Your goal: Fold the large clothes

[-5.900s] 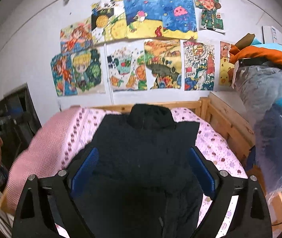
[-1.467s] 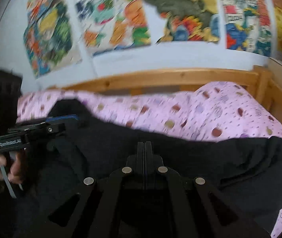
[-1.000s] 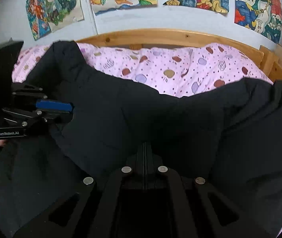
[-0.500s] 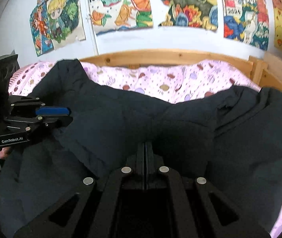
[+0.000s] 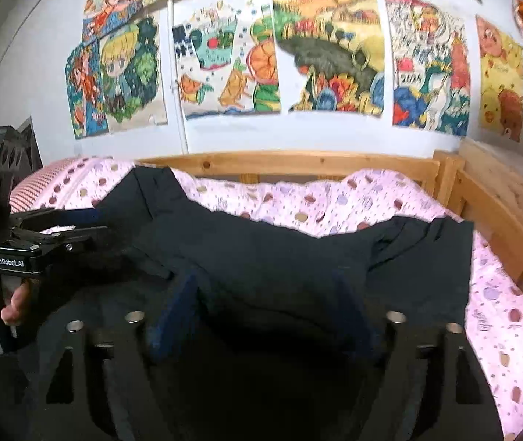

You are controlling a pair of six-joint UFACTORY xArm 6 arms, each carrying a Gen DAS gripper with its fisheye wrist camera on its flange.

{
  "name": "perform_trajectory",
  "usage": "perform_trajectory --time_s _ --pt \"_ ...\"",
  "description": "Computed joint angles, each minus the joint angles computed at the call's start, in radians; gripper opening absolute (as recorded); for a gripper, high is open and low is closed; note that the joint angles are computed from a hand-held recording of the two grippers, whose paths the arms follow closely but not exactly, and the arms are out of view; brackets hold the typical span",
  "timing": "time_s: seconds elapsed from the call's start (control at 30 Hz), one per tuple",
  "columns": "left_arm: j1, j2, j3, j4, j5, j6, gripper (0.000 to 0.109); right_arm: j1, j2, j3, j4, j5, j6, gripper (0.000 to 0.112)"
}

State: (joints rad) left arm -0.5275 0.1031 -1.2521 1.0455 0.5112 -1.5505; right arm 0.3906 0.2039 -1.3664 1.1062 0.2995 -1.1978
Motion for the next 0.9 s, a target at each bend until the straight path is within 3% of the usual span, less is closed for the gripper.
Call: perform_trajectory --time_s 0.2,0.4,0.53,0.7,0.9 --pt "-0.096 -0.061 0.003 0.029 0.178 -0.027 0.098 -0.007 -0.142 0.111 0.035 0.004 -0.021 0.087" --pt "-0.257 -0.141 0.018 0.055 0.391 -0.003 0.099 -0.015 -0.332 0.263 0.056 0.012 -0.029 0.089" --pt "-0.357 -0.190 0.022 0.041 0.515 0.001 0.099 -0.019 -0.470 0.369 -0.023 0.016 0.059 0.089" --pt "-0.501 -0.287 0.080 0.110 0.636 -0.133 0.102 -0.028 -0.664 0.504 -0.147 0.041 0.176 0.090" --pt "-0.644 -0.336 0.100 0.159 0.763 -0.164 0.103 -0.034 -0.896 0.645 -0.261 0.076 0.272 0.090"
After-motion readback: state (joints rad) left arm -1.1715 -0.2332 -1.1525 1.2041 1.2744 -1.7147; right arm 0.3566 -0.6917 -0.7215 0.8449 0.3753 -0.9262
